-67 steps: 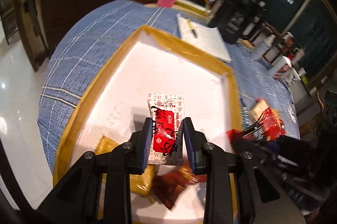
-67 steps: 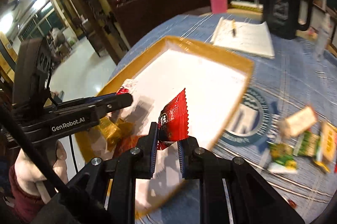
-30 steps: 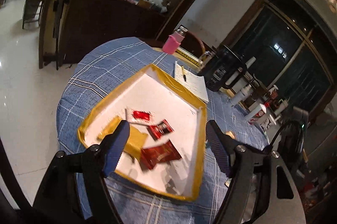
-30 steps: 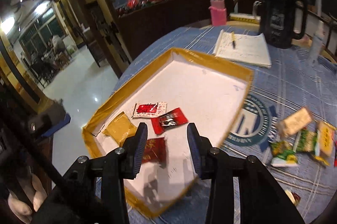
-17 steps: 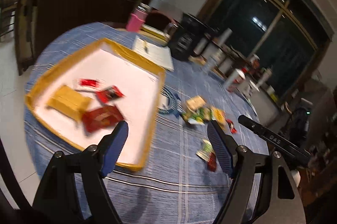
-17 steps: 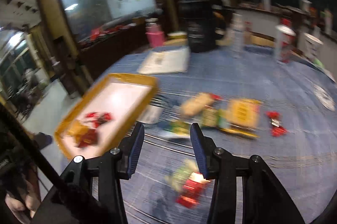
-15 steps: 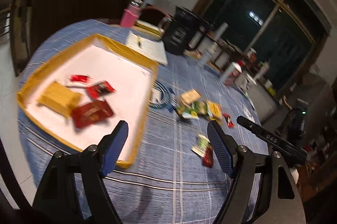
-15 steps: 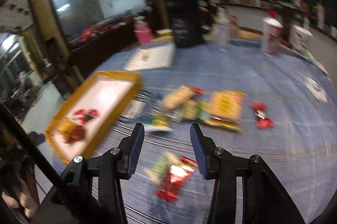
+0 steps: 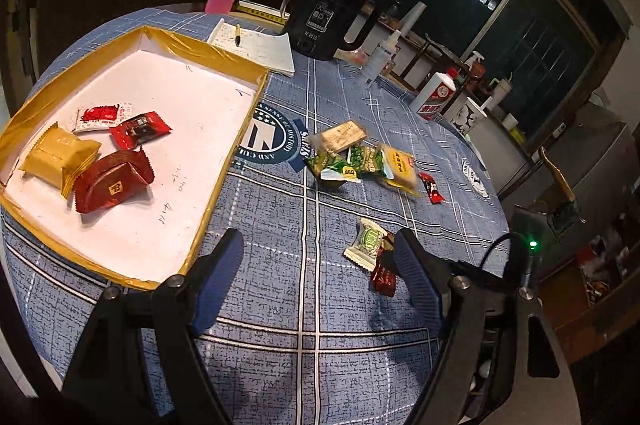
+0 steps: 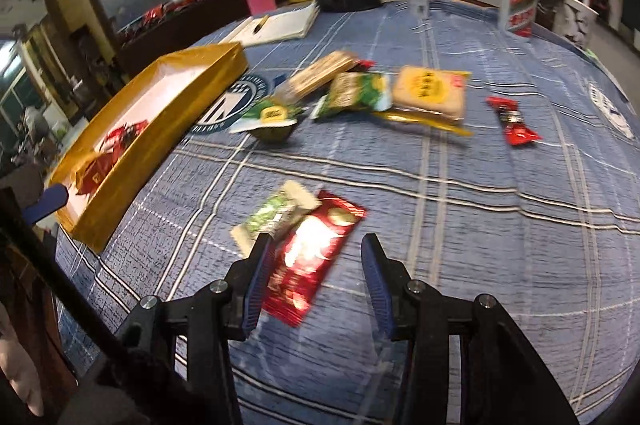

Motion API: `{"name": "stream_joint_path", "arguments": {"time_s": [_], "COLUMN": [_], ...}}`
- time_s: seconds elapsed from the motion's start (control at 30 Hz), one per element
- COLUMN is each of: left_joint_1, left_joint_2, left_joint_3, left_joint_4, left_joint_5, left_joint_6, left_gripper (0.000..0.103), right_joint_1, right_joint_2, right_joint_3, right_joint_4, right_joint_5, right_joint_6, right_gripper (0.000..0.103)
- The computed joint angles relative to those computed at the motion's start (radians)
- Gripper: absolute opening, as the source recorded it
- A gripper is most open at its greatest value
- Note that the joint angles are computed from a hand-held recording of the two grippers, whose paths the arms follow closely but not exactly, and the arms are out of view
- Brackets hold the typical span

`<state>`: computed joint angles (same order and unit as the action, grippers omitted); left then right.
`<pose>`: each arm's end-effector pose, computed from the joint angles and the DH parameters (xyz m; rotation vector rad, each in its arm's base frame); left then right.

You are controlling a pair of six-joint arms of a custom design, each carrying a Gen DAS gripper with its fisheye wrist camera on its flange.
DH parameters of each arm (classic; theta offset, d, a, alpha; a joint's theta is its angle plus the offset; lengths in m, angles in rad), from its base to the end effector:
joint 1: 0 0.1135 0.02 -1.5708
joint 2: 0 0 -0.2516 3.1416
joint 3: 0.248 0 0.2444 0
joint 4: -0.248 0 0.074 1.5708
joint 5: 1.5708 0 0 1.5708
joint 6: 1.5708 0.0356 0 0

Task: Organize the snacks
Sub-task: 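Drop the sauce packet and red candy into the white box, opening both tools, then grasp the Golden Crown bar with the right tool while the left tool grasps the green-white candy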

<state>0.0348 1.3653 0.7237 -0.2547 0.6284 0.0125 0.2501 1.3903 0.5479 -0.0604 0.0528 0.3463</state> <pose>0.2591 -0.0119 0.1858 0.2423 2.3600 -0.7462 0.2380 0.0589 0.1381 0.1420 2.4776 0.1903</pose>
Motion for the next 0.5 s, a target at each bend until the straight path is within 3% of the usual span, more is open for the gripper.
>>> {"name": "stream_joint_path", "arguments": {"time_s": [0.13,0.27,0.5], "left_joint_1": [-0.011,-0.03,-0.094], "left_joint_2": [0.015,0.034,0.081], "left_joint_3": [0.006,0.012,0.027], "left_joint_4": [0.003,0.012,0.01], "left_joint_5": [-0.011,-0.022,-0.055], "left_joint_6": [0.005,0.005,0.008], "left_gripper": [0.078,0.078,0.078], "right_joint_1": [0.042,0.049,-0.006], "right_joint_2": [0.064,0.084,0.036], "right_joint_3": [0.035,0.046,0.014], "right_joint_4": [-0.004,-0.014,-0.033], "right_joint_5": [0.047,0.085,0.067], "right_joint_6": [0.014,0.015,0.003], "right_gripper": [0.043,0.025,0.025]}}
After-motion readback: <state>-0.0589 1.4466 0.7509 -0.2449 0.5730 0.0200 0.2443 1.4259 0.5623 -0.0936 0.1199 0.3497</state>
